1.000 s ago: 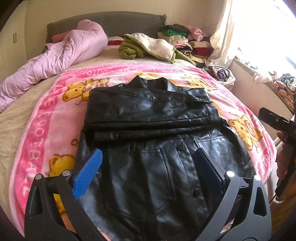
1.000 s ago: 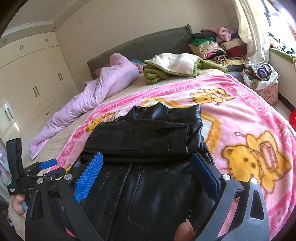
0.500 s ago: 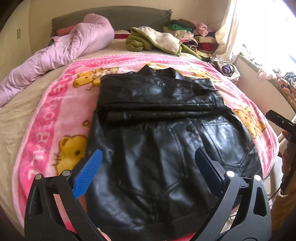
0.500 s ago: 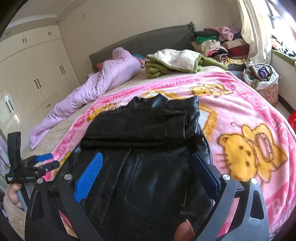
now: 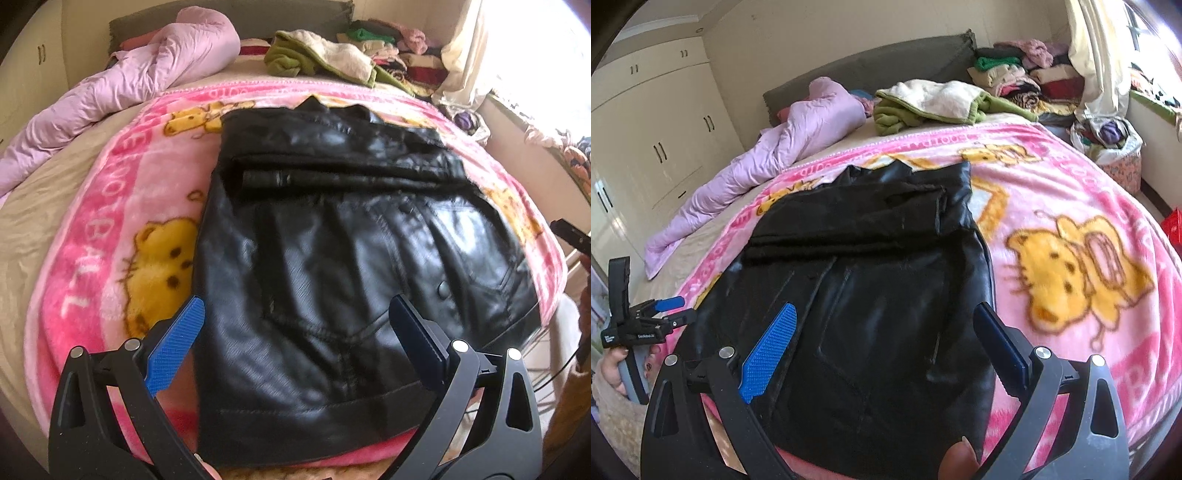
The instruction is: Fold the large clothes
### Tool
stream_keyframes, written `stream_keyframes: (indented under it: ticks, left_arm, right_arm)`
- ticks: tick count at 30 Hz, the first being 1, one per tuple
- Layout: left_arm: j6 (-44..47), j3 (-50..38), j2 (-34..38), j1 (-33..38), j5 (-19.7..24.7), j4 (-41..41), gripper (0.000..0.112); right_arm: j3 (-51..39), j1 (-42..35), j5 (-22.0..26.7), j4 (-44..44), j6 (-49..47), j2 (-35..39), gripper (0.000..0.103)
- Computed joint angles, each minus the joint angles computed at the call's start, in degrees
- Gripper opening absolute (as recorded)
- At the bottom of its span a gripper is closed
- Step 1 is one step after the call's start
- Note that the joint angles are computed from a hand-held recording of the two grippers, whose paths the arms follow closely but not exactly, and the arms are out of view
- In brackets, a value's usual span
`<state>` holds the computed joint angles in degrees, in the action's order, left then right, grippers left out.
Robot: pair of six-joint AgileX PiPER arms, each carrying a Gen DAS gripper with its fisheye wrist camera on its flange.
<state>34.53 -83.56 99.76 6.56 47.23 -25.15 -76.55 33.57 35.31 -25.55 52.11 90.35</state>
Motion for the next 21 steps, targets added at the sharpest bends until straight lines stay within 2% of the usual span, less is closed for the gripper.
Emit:
stream_keyframes:
  ticks: [8, 11, 17, 21]
  left_arm:
    - [1.6, 1.6, 1.0, 1.9, 1.3, 1.4, 0.094]
    - [2.4, 0.7, 1.9, 2.7, 3.3, 0.4, 0.094]
    - [2.4, -0.5, 3.6, 3.6, 5.7, 0.5, 0.094]
    - [1.5, -2.1, 5.1, 4.4, 8.2, 0.9, 0.094]
  right_arm:
    - [6.5, -0.6, -0.4, 0.3, 2.0, -2.8, 0.096]
    - [8.9, -0.9, -0.8, 0.4, 2.3, -4.3, 0.096]
    - [12.3, -1.8, -1.6, 3.3, -0.2, -6.0, 0.096]
    - [14.0, -2.7, -3.3, 8.4, -4.5, -6.2, 0.096]
